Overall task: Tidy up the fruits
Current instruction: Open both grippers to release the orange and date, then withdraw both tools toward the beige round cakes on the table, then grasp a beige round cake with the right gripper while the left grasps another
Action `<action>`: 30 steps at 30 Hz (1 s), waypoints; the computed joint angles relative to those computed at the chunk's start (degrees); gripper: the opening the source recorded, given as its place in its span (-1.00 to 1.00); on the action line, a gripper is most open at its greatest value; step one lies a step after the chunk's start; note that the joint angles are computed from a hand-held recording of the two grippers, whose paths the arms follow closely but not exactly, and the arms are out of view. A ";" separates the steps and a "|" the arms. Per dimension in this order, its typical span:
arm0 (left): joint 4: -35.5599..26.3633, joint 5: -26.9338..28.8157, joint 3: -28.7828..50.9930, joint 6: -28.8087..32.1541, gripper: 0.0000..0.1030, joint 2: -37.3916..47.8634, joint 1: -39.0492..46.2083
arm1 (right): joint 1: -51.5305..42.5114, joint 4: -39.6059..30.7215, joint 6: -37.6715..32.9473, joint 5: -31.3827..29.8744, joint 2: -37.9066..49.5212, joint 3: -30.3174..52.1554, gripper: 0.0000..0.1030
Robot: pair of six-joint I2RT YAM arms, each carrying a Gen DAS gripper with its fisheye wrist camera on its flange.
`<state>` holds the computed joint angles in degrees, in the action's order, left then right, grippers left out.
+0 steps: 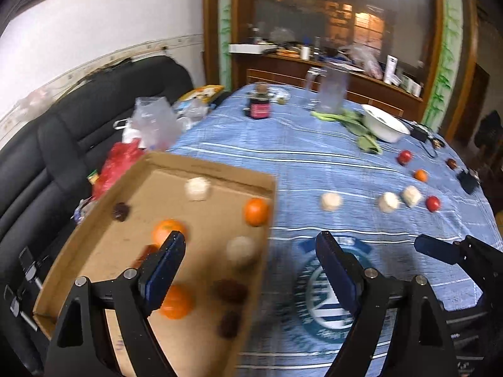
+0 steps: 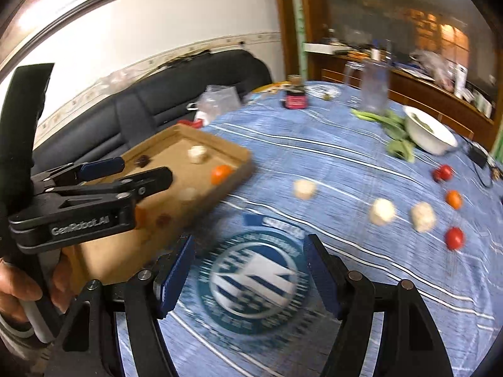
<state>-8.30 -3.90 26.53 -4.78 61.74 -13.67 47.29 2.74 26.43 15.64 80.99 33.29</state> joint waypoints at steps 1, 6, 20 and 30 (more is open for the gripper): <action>0.41 -0.91 0.30 -0.58 0.64 0.75 -1.78 | -0.84 -0.12 -0.23 -0.05 -1.15 -1.09 0.47; 2.37 -2.31 2.89 -3.54 0.63 6.63 -8.84 | -8.73 -0.37 -2.68 -2.42 -7.46 -8.11 0.47; 6.09 -3.06 17.47 -8.38 0.63 32.27 -12.98 | -26.24 9.31 -13.32 -13.87 7.26 -3.10 0.47; 4.51 -2.16 26.35 -10.41 0.63 42.56 -10.95 | -29.12 8.74 -18.15 -16.77 21.00 7.34 -0.36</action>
<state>-3.79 -6.05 52.88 -15.18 104.29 -24.61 18.17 11.49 8.27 -1.12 101.99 40.62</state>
